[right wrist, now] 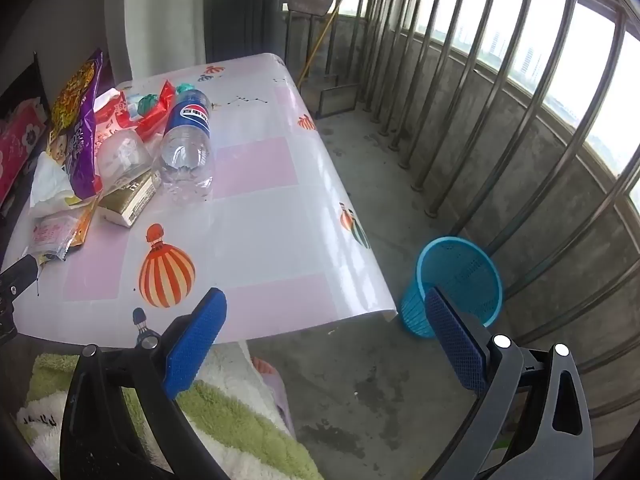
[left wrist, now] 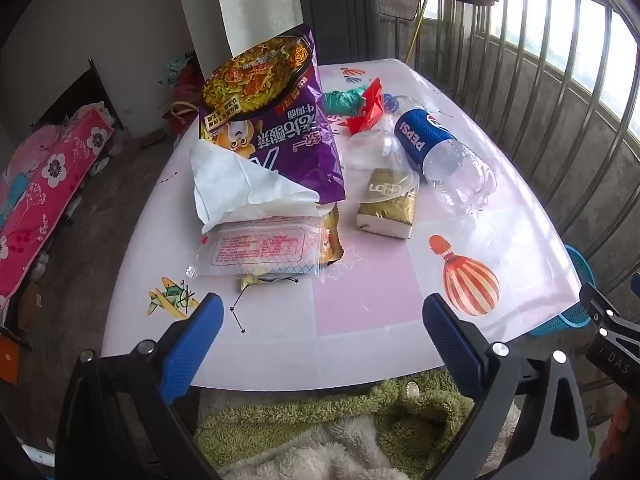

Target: Collect trash

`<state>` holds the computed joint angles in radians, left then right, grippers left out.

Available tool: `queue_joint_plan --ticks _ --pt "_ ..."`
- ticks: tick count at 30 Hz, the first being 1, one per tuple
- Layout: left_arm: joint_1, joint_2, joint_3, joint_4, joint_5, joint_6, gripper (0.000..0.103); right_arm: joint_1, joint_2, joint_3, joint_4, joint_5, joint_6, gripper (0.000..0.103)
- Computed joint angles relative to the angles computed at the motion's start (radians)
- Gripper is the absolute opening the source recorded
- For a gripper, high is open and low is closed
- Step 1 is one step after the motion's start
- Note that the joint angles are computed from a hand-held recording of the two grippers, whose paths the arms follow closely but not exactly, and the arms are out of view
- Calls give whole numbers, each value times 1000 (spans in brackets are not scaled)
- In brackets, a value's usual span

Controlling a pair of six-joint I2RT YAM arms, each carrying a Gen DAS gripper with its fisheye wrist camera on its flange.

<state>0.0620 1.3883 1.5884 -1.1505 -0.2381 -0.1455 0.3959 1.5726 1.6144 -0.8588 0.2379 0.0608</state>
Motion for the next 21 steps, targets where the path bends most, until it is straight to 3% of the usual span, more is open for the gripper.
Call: queue_joint_plan --ticks 21 --pt "11 3 -10 -2 -6 -7 98 -5 -5 -2 -6 -9 1 95"
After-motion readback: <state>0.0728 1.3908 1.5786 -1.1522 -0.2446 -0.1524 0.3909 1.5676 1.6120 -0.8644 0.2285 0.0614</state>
